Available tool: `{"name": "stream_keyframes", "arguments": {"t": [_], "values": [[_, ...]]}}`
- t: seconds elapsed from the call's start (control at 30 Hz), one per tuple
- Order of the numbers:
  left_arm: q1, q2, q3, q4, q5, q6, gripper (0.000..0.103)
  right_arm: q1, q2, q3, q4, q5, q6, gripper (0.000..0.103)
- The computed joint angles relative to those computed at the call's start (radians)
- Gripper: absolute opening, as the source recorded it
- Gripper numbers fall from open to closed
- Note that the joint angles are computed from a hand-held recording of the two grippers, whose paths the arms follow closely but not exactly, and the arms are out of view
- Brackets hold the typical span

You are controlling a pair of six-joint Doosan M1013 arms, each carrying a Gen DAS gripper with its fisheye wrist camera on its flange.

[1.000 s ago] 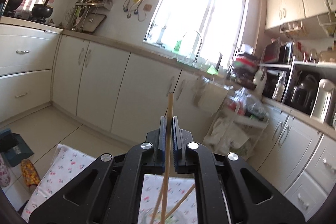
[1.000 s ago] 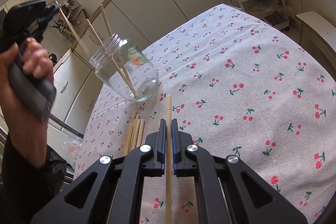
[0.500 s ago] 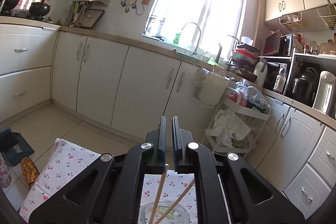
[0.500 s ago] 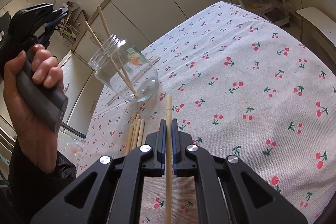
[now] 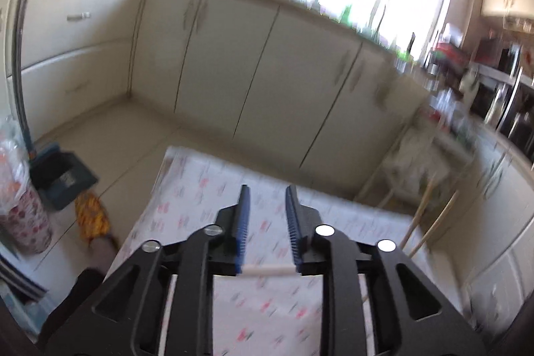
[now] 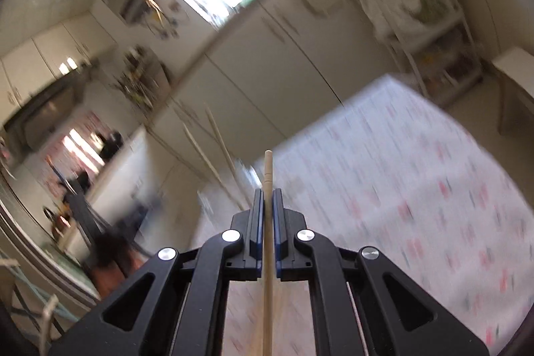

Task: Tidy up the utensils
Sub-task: 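Lift the chopstick with the right gripper and drop it into the jar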

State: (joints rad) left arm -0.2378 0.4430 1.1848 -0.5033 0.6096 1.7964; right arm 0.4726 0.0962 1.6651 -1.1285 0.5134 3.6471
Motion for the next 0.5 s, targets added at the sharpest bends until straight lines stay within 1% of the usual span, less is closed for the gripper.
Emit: {"name": "stream_keyframes", "arguments": {"t": [0.07, 0.1, 0.17, 0.27, 0.3, 0.4, 0.5], "values": [[0.003, 0.003, 0.009, 0.011, 0.033, 0.007, 0.03, -0.021, 0.015, -0.032, -0.123, -0.013, 0.106, 0.006], [0.003, 0.003, 0.015, 0.016, 0.042, 0.006, 0.032, -0.028, 0.022, -0.046, -0.163, -0.011, 0.14, 0.006], [0.002, 0.0, 0.033, 0.014, 0.057, 0.017, 0.039, -0.037, 0.049, -0.09, -0.259, 0.028, 0.209, 0.006], [0.008, -0.009, 0.064, -0.015, 0.07, 0.041, 0.045, -0.045, 0.084, -0.138, -0.361, 0.087, 0.287, 0.006], [0.01, -0.01, 0.072, -0.027, 0.073, 0.052, 0.045, -0.048, 0.104, -0.162, -0.385, 0.119, 0.307, 0.006], [0.014, -0.021, 0.095, -0.056, 0.069, 0.087, 0.047, -0.053, 0.142, -0.2, -0.406, 0.167, 0.323, 0.006], [0.018, -0.031, 0.108, -0.07, 0.067, 0.107, 0.05, -0.056, 0.182, -0.24, -0.373, 0.201, 0.26, 0.006]]}}
